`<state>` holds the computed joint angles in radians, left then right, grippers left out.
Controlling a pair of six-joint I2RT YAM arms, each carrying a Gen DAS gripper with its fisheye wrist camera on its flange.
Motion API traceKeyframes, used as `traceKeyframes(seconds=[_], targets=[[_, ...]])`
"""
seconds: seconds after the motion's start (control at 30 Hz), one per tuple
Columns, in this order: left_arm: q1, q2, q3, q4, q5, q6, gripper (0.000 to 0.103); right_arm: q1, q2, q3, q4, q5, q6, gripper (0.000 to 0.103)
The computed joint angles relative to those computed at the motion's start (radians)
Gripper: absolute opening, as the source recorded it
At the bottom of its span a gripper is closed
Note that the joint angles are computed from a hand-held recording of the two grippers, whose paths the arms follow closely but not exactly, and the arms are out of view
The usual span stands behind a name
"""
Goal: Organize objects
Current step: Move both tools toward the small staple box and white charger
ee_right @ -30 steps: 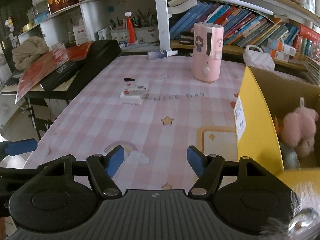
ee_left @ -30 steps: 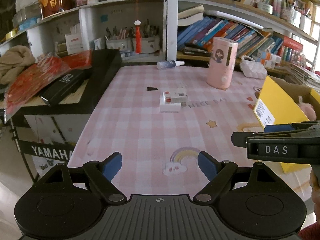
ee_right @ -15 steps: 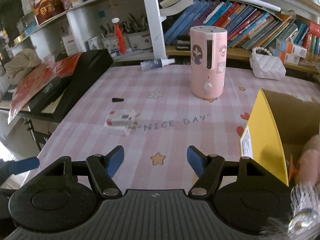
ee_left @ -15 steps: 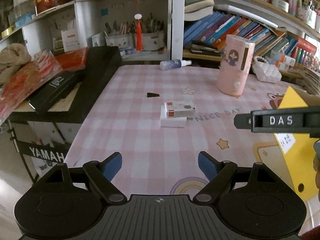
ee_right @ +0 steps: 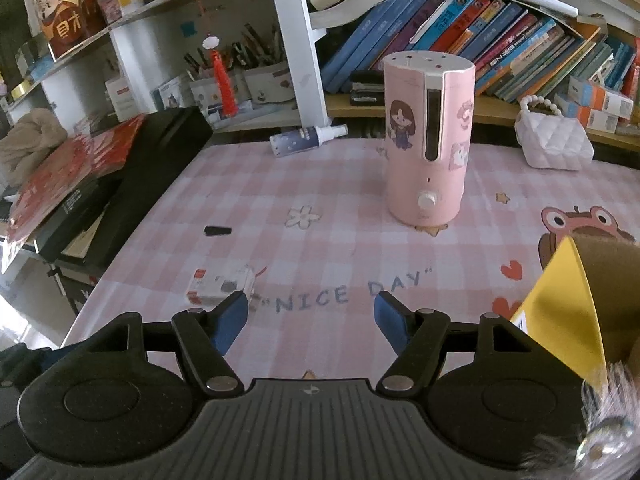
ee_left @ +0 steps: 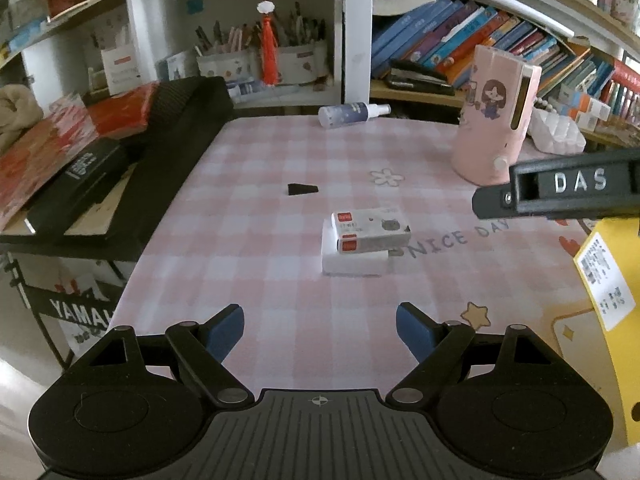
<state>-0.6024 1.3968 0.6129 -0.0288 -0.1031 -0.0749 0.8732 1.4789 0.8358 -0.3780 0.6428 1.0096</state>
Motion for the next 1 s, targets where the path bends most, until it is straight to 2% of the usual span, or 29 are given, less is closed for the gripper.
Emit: traceKeyframes(seconds=[0.3,0.8,0.9,0.93,1.0], targets=[[-0.012,0.136,0.053,0.087,-0.007,0.018,0.085,-0.068,0.009,-0.01,0.042,-0.012,-0.055,0.072],[-0.071,0.291,0.175,0.18,-0.034,0.024,0.084,-0.093,-0.025,-0.042,0.031,0.019,-0.043,0.075],[-0.083,0.319,0.191,0.182,-0.054,0.033,0.075,-0.094,-0.035,-0.048,0.024,0.026,-0.034,0.075],[-0.081,0.326,0.195,0.178,-0.054,0.034,0.066,-0.096,-0.037,-0.05,0.023,0.027,-0.033,0.075],[-0.084,0.326,0.191,0.189,-0.073,0.038,0.057,-0.098,-0.042,-0.053,0.019,0.027,-0.028,0.075]])
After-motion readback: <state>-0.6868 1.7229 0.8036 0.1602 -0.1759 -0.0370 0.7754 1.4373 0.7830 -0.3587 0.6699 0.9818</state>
